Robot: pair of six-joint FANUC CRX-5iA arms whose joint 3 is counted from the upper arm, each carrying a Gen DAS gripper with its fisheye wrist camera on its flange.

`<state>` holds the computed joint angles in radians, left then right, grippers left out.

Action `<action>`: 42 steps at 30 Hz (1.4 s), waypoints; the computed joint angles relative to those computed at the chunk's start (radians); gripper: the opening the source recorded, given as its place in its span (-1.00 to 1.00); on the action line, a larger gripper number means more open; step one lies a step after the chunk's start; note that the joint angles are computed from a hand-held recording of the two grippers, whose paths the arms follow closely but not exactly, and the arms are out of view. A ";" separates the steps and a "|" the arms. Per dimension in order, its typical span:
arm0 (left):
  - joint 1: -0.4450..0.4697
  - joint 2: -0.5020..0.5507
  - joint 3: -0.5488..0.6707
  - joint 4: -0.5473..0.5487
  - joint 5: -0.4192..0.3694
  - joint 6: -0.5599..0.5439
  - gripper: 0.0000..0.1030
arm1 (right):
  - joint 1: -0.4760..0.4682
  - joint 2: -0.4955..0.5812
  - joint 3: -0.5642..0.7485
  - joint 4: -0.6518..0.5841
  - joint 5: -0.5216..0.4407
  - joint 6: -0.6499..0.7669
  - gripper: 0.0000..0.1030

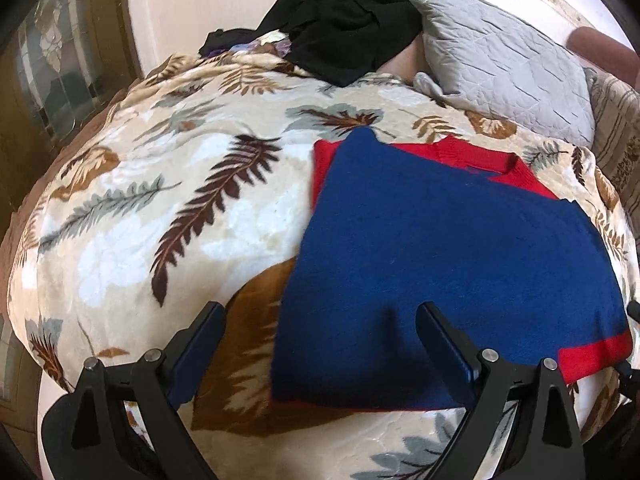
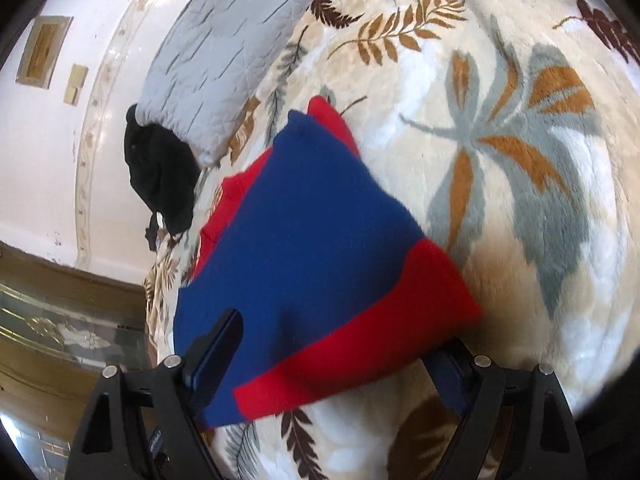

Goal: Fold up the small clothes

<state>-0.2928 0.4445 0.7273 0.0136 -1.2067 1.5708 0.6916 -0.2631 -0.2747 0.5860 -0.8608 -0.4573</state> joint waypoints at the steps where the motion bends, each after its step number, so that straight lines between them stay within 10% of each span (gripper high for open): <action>1: -0.005 0.004 0.008 0.000 0.003 -0.005 0.86 | -0.004 -0.001 -0.001 0.001 0.002 0.003 0.74; 38: -0.119 0.168 0.253 -0.025 -0.072 -0.033 0.86 | -0.004 0.047 0.042 0.040 -0.075 0.059 0.72; 39: -0.121 0.173 0.256 -0.026 -0.076 -0.036 0.86 | -0.007 0.059 0.066 0.011 -0.091 0.112 0.68; 41: -0.130 0.200 0.293 -0.044 -0.113 -0.035 0.86 | -0.025 0.110 0.170 -0.115 -0.183 0.292 -0.55; 42: -0.130 0.206 0.297 -0.043 -0.119 -0.036 0.86 | -0.030 0.123 0.195 -0.144 -0.212 0.332 -0.80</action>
<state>-0.4231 0.6508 1.0242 -0.0294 -1.3259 1.5344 0.6617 -0.1402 -0.0793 0.4424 -1.0731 -0.1257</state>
